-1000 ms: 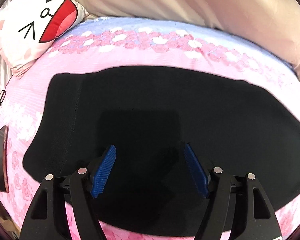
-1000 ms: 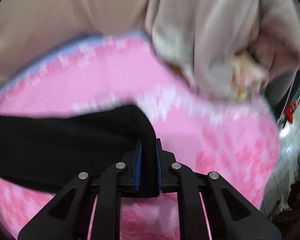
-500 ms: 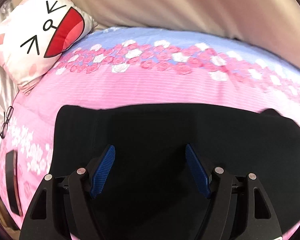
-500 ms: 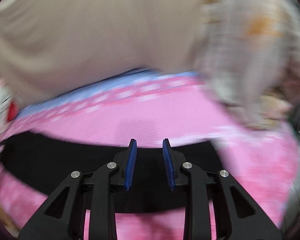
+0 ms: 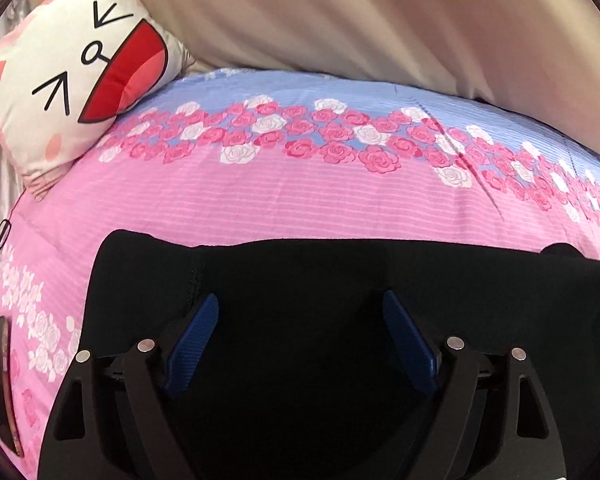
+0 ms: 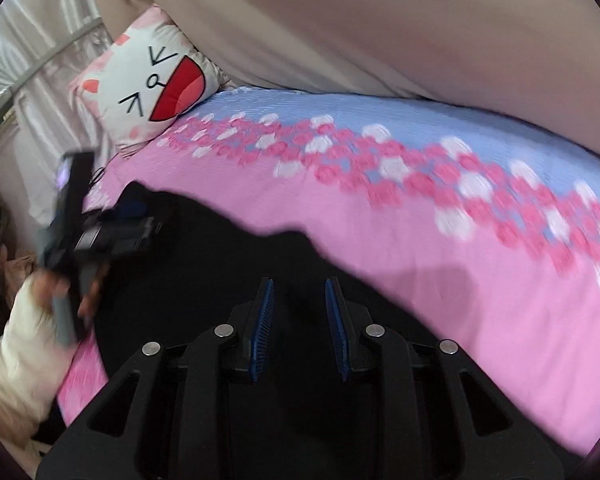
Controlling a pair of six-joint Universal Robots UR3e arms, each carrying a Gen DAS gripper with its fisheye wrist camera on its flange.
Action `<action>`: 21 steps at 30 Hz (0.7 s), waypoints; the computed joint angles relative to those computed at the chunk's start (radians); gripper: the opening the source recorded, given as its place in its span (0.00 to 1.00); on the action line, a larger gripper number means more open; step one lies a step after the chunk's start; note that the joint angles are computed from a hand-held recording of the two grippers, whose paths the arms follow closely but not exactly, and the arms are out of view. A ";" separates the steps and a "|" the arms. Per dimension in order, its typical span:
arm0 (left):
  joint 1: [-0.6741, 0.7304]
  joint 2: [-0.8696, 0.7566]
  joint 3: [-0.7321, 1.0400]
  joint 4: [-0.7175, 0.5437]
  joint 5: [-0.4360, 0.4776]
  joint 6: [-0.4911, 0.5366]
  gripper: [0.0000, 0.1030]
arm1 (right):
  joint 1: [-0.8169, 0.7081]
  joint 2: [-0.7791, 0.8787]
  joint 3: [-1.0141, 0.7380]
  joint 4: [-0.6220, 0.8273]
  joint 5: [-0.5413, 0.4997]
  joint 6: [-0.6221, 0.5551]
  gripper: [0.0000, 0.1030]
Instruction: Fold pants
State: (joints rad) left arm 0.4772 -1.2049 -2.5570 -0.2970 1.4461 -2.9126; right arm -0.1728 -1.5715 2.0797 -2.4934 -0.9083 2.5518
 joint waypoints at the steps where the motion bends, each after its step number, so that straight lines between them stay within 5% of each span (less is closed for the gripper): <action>1: 0.009 0.009 -0.009 0.003 -0.012 0.006 0.80 | 0.048 0.084 -0.084 -0.011 -0.050 0.052 0.26; 6: 0.065 0.059 -0.040 -0.016 -0.087 0.044 0.83 | 0.170 0.201 -0.223 0.053 -0.190 0.039 0.26; 10: 0.104 0.101 -0.061 -0.038 -0.139 0.061 0.84 | 0.238 0.204 -0.168 -0.085 -0.269 0.034 0.26; 12: 0.114 0.110 -0.065 -0.044 -0.152 0.062 0.84 | 0.249 0.222 -0.171 -0.124 -0.279 0.038 0.17; 19: 0.074 0.071 -0.048 -0.012 -0.109 0.028 0.84 | 0.290 0.350 -0.251 -0.356 -0.434 0.187 0.00; 21: 0.037 0.036 -0.035 0.019 -0.067 0.014 0.84 | 0.242 0.364 -0.270 -0.333 -0.371 0.250 0.00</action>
State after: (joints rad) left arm 0.5140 -1.1692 -2.5923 -0.2784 1.3789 -2.8983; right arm 0.0694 -1.2073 1.8094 -2.8266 -1.2795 2.8015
